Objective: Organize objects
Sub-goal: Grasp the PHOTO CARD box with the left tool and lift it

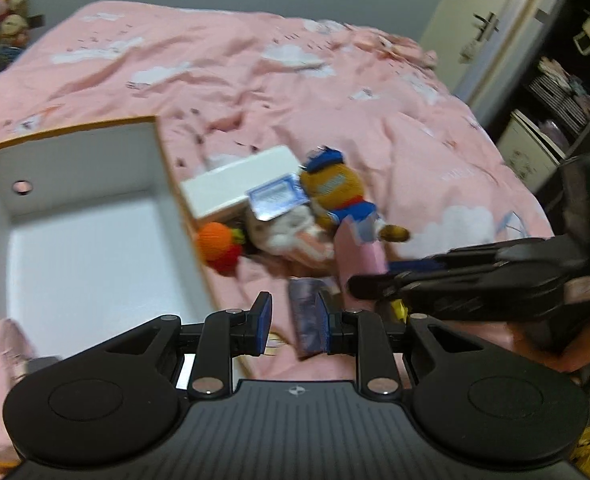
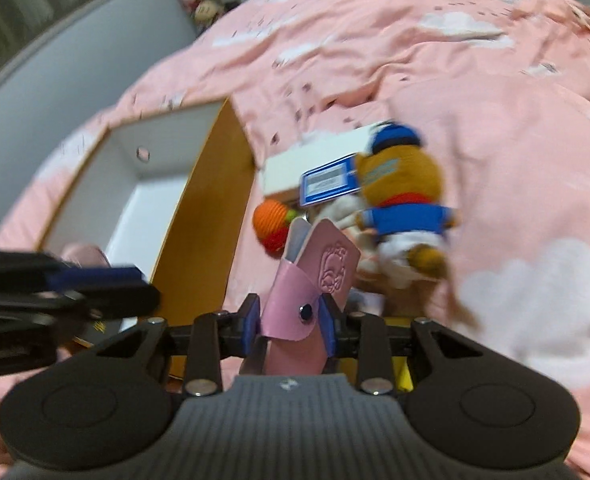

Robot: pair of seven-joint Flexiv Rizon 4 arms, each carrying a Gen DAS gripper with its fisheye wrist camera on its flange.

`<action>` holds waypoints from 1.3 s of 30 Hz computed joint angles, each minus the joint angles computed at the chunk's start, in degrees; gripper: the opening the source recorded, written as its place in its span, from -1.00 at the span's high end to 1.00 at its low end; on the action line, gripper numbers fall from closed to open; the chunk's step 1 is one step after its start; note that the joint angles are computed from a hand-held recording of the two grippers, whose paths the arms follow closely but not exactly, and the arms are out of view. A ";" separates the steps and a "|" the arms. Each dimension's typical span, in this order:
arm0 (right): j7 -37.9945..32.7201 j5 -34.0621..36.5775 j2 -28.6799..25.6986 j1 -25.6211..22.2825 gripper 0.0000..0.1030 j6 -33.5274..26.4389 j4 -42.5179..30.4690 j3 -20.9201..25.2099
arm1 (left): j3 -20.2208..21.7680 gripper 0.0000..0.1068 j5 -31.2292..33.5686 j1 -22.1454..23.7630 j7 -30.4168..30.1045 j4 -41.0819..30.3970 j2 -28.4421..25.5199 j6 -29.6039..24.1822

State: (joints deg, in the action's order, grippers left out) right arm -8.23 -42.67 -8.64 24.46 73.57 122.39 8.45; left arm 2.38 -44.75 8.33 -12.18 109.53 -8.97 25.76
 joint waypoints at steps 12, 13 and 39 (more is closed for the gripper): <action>13.29 -2.15 10.86 -8.08 0.43 0.25 12.12 2.66 | -2.81 0.45 16.60 -6.92 -11.41 -2.13 -4.95 5.59; 13.04 -1.33 10.76 -8.38 0.46 0.37 12.53 2.84 | -2.92 0.43 18.22 -7.59 -12.98 -2.16 -5.53 6.88; 18.50 -11.02 8.05 -11.45 0.43 5.69 14.36 0.72 | -5.02 -0.07 18.01 -5.47 -35.49 -7.43 -16.69 4.04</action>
State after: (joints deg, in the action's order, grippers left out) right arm 10.26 -53.70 -0.58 13.01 79.26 136.75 9.17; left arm -2.64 -26.74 2.86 -47.67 102.09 -25.67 29.80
